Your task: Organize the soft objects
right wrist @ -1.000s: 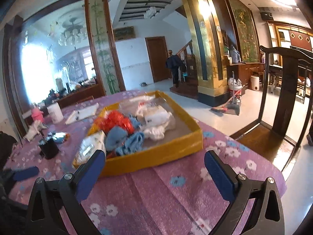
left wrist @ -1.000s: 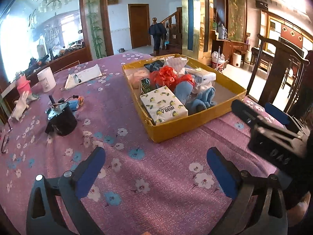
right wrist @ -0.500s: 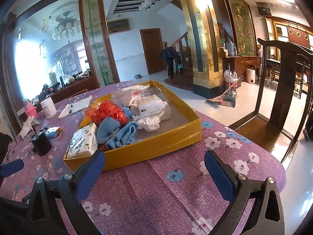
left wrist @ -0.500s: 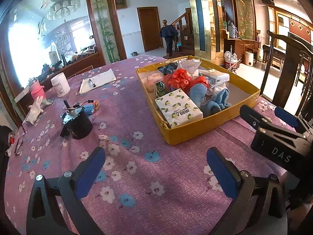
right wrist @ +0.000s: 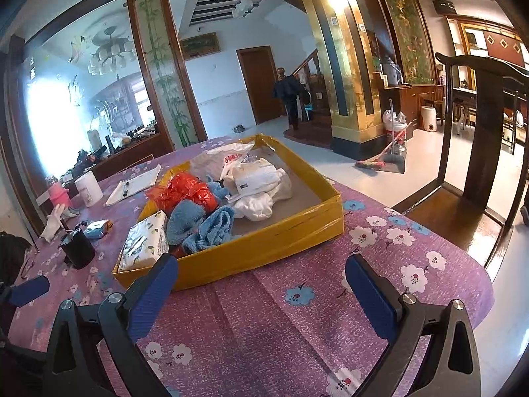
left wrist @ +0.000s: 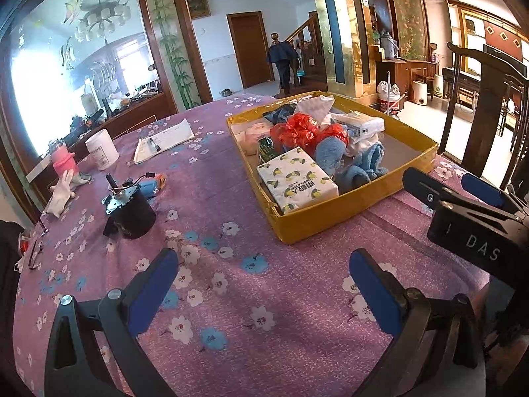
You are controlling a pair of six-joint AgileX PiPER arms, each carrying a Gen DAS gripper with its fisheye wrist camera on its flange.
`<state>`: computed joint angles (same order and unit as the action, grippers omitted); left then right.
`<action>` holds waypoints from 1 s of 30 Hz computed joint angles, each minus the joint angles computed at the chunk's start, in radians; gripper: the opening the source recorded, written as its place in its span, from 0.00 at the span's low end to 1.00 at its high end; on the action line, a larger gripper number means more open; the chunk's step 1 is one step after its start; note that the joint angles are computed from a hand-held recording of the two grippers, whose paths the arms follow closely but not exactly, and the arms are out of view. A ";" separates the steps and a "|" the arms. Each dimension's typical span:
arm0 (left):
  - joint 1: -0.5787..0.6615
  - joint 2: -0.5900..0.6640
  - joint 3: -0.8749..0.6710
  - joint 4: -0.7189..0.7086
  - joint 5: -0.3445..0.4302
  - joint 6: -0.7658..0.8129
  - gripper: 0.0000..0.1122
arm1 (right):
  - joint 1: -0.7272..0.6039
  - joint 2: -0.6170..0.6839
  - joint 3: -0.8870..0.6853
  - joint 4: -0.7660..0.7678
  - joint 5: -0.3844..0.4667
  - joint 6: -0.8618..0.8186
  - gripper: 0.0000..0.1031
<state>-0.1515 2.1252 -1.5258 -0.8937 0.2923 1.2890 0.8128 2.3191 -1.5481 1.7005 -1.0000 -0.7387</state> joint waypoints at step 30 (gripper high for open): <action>0.000 0.006 -0.003 0.032 0.003 -0.027 0.92 | 0.002 -0.009 0.013 -0.009 -0.002 0.021 0.99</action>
<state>-0.1516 2.1311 -1.5283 -0.8620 0.2954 1.2617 0.8143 2.3104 -1.5350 1.6910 -1.0017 -0.7175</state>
